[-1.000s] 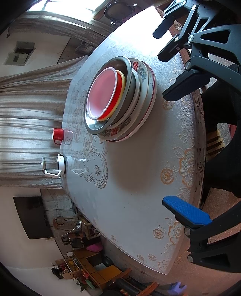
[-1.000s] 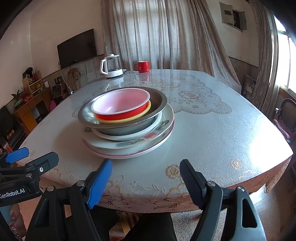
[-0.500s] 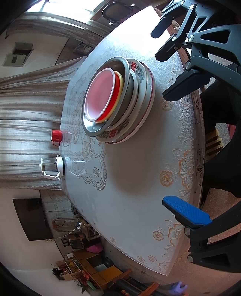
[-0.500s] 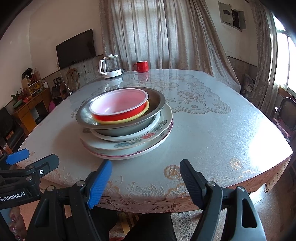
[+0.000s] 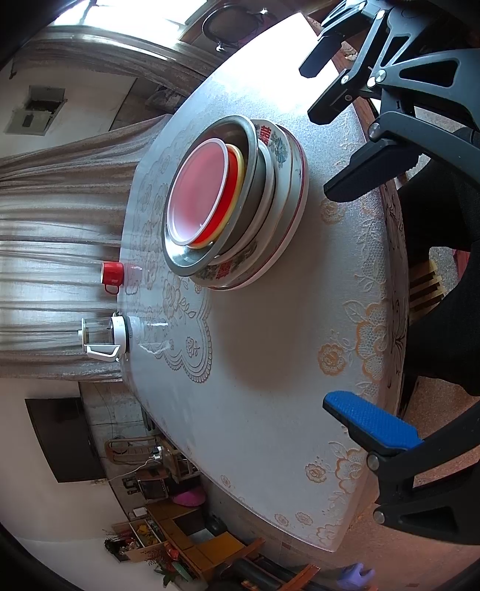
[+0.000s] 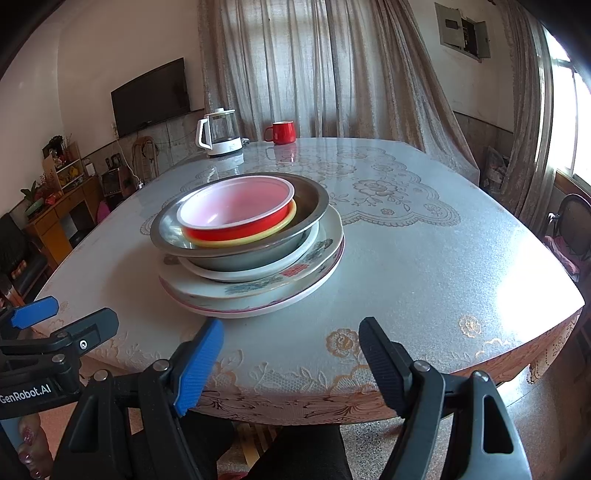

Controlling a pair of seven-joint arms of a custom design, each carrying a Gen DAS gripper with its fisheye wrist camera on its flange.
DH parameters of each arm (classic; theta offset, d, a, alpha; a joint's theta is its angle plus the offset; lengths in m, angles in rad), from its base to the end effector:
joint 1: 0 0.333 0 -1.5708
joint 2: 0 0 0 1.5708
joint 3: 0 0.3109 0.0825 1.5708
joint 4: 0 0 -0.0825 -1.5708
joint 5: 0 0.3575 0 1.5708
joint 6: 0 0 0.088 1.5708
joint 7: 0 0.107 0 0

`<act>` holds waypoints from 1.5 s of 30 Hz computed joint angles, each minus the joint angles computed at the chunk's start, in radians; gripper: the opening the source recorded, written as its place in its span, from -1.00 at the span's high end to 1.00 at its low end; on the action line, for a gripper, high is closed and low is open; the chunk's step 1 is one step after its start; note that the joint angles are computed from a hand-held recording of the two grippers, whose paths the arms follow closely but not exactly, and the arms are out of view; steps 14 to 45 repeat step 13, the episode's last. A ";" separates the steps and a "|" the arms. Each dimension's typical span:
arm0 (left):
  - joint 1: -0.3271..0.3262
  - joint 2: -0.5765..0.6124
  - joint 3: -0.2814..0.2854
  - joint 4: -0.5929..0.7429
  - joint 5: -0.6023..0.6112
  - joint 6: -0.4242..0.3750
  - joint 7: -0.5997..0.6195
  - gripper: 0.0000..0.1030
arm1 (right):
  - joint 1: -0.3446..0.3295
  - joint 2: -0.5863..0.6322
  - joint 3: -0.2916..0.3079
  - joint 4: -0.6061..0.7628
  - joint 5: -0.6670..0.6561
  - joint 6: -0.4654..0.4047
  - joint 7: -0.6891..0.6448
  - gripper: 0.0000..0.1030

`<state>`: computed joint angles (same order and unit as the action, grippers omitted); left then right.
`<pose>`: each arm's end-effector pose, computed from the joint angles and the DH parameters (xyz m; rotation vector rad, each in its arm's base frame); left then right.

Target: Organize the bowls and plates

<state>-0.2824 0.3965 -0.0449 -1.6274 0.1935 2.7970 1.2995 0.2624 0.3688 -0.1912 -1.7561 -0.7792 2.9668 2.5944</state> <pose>0.6531 -0.2258 0.4901 -1.6128 1.9748 -0.8426 0.6568 0.1116 0.4535 -1.5091 1.8353 -0.8511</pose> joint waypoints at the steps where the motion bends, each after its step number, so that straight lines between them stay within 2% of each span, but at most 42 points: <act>1: 0.001 0.000 -0.001 0.000 -0.002 0.001 0.001 -1.00 | 0.000 0.000 -0.001 0.000 0.000 -0.003 0.000 -0.49; 10: 0.009 0.013 -0.016 0.016 -0.033 -0.009 0.028 -0.99 | -0.007 0.001 0.002 0.000 0.011 0.001 -0.006 -0.49; 45: 0.002 0.018 -0.007 0.023 -0.028 -0.013 0.022 -0.99 | -0.010 0.004 0.004 0.001 0.021 0.001 -0.013 -0.49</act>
